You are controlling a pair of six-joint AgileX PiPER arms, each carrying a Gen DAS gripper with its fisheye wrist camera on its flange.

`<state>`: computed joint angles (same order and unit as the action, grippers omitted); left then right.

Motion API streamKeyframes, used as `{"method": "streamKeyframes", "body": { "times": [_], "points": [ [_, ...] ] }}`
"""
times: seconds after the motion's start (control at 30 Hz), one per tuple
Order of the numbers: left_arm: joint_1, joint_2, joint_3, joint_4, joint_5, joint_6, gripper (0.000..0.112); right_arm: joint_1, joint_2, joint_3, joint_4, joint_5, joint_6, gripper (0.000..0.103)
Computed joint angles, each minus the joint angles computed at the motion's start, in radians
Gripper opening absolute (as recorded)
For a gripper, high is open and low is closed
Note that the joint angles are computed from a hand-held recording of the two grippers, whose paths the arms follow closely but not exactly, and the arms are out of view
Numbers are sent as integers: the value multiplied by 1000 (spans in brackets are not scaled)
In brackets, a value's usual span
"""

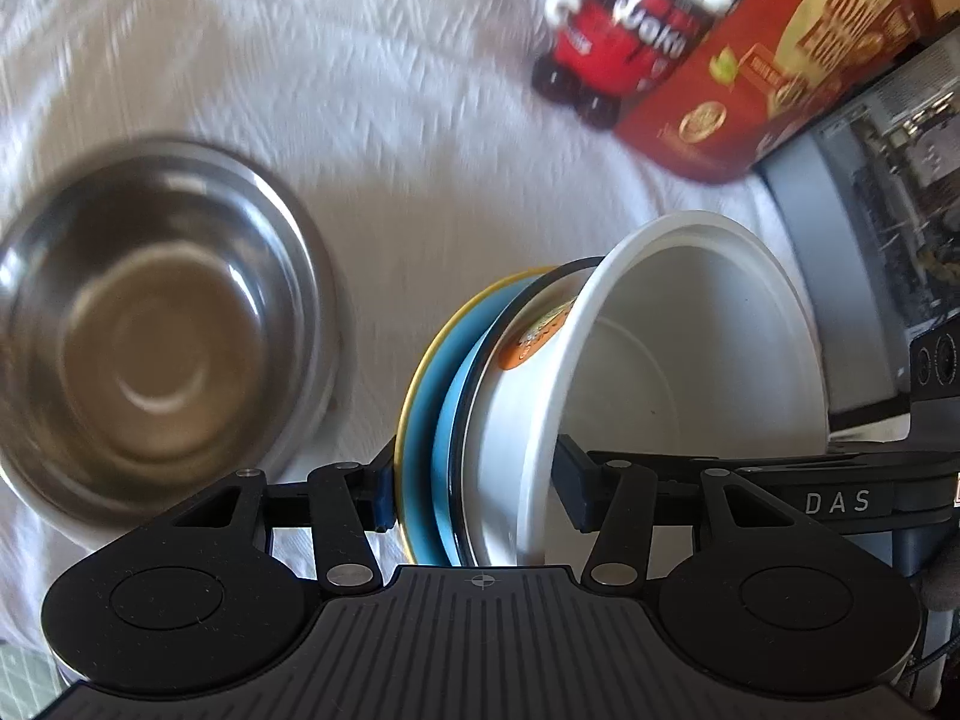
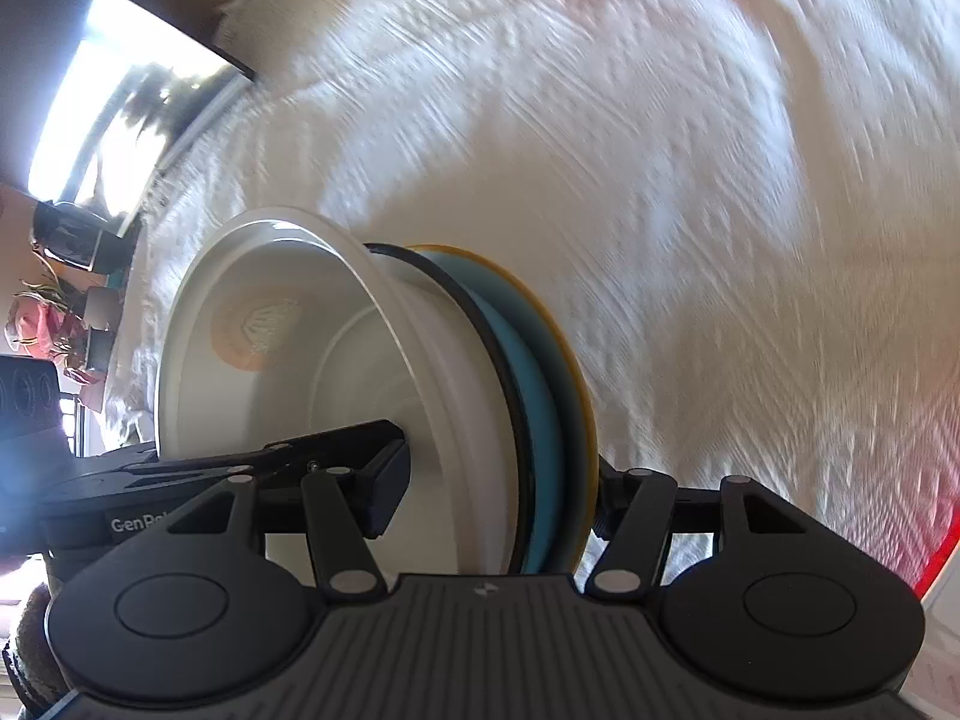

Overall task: Organize plates and bowls
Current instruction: 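Carry the bowl stack with both tools onto the other plates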

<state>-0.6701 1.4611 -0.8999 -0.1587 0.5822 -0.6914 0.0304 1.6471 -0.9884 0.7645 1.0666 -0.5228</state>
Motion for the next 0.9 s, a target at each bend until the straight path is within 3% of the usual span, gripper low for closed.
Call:
{"method": "streamKeyframes", "body": {
  "times": [0.2, 0.4, 0.63, 0.9],
  "points": [
    [119, -119, -13, -11, 89, 103, 55, 108, -43, -107, -12, -13, 109, 60],
    [390, -207, 17, -133, 200, 375, 55, 296, 18, -223, -4, -87, 210, 60],
    [689, -125, 80, -293, 242, 722, 54, 491, 216, -372, -8, -150, 342, 60],
    [794, -64, 129, -410, 222, 945, 47, 541, 287, -352, 3, -213, 406, 57]
  ]
}}
